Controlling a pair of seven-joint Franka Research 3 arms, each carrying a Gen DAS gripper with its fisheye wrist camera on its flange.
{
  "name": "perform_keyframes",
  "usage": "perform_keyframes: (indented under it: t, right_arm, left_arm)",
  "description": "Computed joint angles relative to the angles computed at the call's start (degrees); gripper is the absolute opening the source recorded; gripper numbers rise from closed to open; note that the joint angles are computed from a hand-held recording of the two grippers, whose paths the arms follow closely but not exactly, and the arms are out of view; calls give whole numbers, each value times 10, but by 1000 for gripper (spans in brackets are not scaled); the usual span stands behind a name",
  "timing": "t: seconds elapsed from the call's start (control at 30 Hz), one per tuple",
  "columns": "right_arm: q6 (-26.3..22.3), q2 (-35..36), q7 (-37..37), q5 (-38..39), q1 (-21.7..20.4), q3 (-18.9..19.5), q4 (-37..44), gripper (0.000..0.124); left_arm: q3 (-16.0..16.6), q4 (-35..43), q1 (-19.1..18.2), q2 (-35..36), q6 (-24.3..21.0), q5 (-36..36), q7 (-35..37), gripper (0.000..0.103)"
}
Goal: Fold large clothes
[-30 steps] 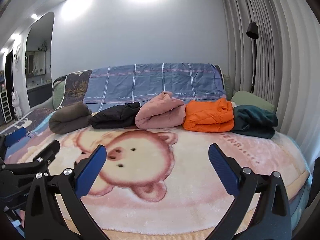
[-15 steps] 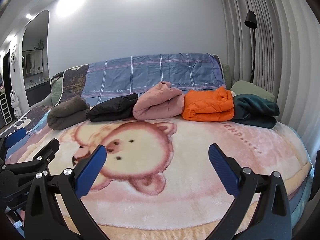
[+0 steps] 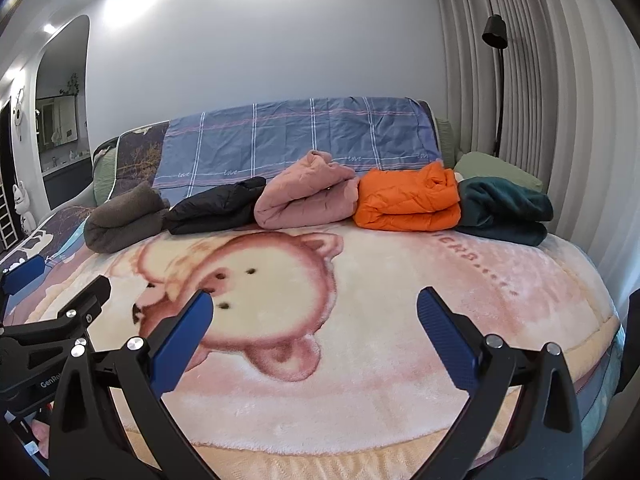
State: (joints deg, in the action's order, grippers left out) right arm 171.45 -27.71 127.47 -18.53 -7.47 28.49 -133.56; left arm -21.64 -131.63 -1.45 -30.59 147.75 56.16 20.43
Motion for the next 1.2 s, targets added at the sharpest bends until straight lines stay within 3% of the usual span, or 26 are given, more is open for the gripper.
perform_keyframes:
  t: [0.37, 1.2]
  right_arm:
    - [0, 1, -12, 10, 17, -17, -4, 102]
    - [-6, 5, -14, 5, 18, -16, -1, 102]
  left_arm:
    - [-1, -5, -3, 1, 0, 4, 3, 101]
    - [3, -10, -7, 3, -1, 2, 11, 101]
